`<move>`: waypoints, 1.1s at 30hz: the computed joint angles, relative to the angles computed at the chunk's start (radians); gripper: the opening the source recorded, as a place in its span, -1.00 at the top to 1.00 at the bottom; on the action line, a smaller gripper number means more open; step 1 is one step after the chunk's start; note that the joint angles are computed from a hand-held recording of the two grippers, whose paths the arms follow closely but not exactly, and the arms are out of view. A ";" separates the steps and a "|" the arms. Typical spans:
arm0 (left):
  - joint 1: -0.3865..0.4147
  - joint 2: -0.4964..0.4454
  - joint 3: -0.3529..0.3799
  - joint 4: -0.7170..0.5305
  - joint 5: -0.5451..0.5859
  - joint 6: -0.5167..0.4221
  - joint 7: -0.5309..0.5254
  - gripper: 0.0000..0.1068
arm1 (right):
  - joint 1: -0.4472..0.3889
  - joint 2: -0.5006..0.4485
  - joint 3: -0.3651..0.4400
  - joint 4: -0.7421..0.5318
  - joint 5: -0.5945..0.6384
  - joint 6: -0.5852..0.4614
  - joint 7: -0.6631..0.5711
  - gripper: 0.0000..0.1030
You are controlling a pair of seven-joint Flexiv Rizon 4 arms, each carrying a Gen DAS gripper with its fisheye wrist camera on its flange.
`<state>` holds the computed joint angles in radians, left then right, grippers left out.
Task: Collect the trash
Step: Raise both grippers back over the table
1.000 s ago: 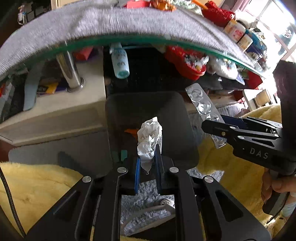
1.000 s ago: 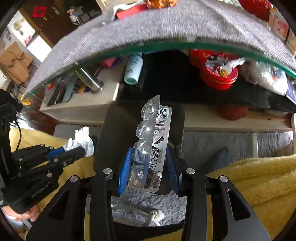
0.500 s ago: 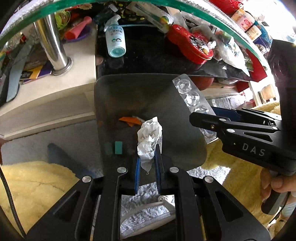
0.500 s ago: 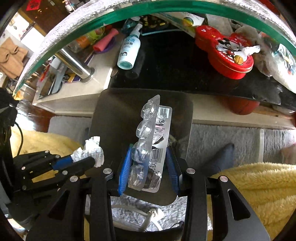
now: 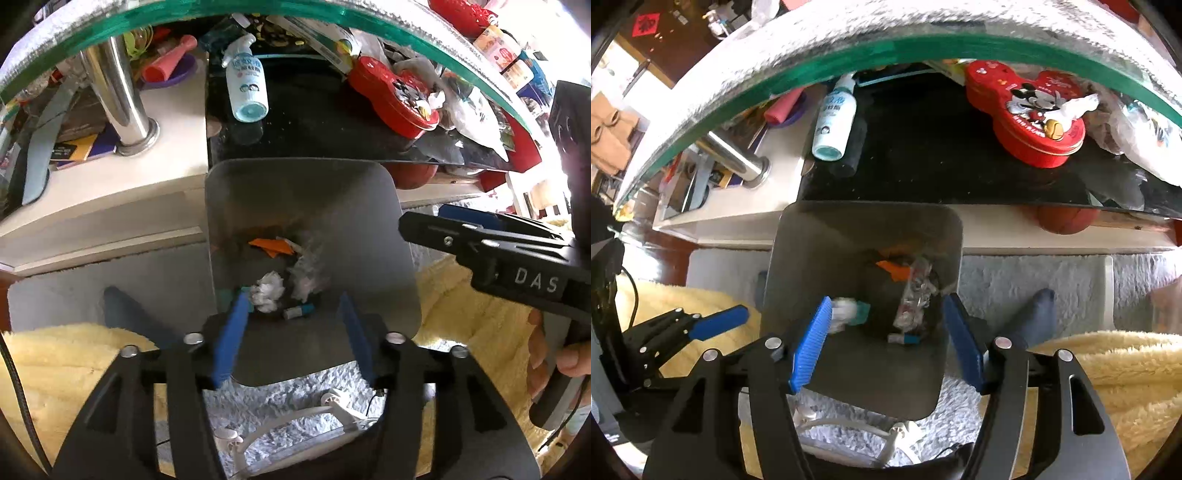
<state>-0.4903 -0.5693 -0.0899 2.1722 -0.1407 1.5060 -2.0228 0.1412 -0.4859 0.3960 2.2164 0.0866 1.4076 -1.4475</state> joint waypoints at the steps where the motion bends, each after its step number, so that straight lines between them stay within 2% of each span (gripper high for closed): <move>1: -0.012 0.006 0.015 -0.002 0.004 -0.008 -0.005 -0.06 | -0.003 0.004 0.002 -0.001 0.003 0.000 0.000 -0.36; 4: -0.040 0.027 0.054 0.000 0.024 -0.019 -0.020 -0.22 | -0.008 0.024 0.002 0.001 0.008 0.001 -0.001 -0.61; 7: -0.081 0.061 0.113 -0.001 0.060 -0.034 -0.053 -0.39 | -0.012 0.055 -0.001 0.005 0.013 0.003 -0.007 -0.77; 12: -0.130 0.131 0.204 -0.021 0.158 -0.073 -0.129 -0.62 | -0.043 0.106 0.022 -0.008 0.062 0.006 -0.046 -0.83; 22: -0.055 0.196 0.196 -0.095 0.287 -0.133 -0.202 -0.65 | -0.013 0.124 -0.051 -0.111 0.071 0.005 -0.050 -0.85; 33: 0.045 0.170 0.174 -0.234 0.342 -0.213 -0.174 -0.65 | 0.050 0.027 -0.136 -0.289 -0.041 -0.010 0.015 -0.85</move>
